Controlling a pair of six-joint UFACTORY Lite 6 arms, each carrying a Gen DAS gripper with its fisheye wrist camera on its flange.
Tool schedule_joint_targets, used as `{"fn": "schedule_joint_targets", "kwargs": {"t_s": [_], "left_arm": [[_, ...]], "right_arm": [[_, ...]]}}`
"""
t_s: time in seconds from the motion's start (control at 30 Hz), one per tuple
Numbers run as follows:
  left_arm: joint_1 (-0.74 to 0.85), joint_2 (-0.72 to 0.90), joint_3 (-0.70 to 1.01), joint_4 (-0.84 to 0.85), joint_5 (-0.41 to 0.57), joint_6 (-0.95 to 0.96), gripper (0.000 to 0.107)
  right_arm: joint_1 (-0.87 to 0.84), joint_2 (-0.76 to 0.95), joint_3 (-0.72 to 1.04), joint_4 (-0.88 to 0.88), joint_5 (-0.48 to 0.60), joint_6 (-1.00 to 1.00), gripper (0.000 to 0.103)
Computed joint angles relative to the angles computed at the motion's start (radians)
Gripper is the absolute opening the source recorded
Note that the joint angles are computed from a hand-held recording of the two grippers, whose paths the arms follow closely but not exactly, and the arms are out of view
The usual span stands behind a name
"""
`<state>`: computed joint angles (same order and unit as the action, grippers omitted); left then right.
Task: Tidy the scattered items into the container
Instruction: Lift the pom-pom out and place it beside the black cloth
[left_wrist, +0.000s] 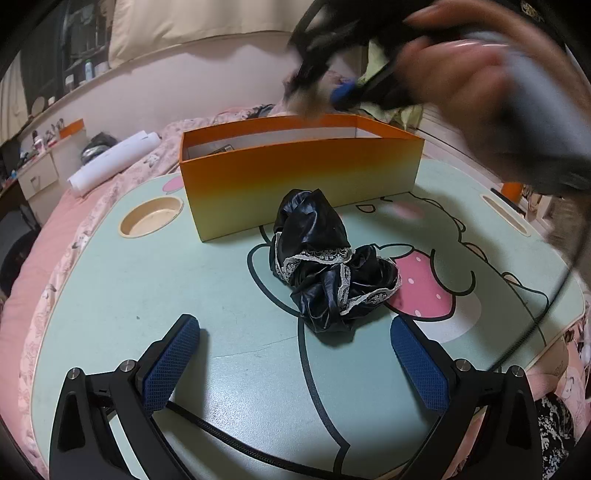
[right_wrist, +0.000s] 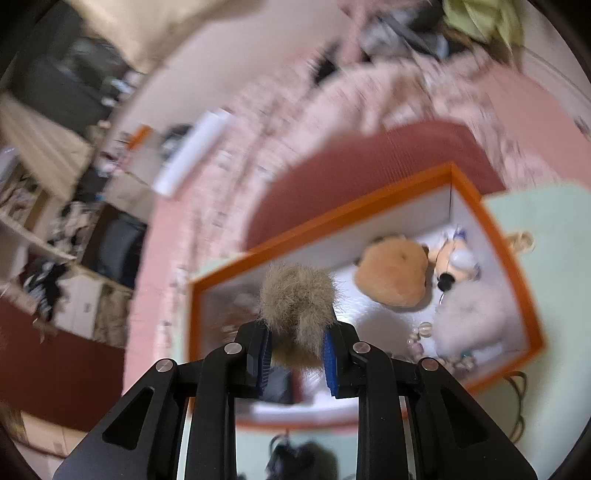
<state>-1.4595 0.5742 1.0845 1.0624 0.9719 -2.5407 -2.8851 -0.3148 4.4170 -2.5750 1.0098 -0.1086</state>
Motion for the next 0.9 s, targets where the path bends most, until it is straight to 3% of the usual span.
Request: {"fn": "schedule_joint_targets", "kwargs": {"t_s": [0.2,0.3,0.5,0.6,0.67,0.73,0.8,0.9], "left_arm": [[-0.003,0.000,-0.002,0.001,-0.001,-0.002,0.103],[-0.002,-0.003,-0.007,0.004,-0.003,-0.004,0.103],[-0.004,-0.004,-0.009,0.005,-0.003,-0.004,0.103],[-0.003,-0.005,-0.010,0.007,-0.004,-0.005,0.103],[-0.005,-0.003,-0.007,0.005,-0.003,-0.004,0.103],[-0.005,-0.004,-0.009,0.007,-0.004,-0.004,0.103],[-0.007,-0.004,-0.008,0.007,-0.003,-0.004,0.103],[-0.007,-0.005,-0.011,0.009,-0.004,-0.005,0.103]], "right_arm": [[-0.145,0.386,0.383,0.170,0.032,-0.347,0.024],[-0.209,0.413,0.480,0.189,0.055,-0.458,0.024],[-0.173,0.346,0.603,0.149,-0.083,-0.580,0.027],[-0.105,0.397,0.659,0.101,-0.165,-0.554,0.035],[-0.092,0.445,0.671,0.088,-0.196,-0.554,0.049],[-0.088,0.530,0.691,0.081,-0.240,-0.527,0.081],[-0.096,0.584,0.676,0.086,-0.286,-0.499,0.083],[-0.050,0.503,0.539,-0.035,-0.298,-0.353,0.083]]}}
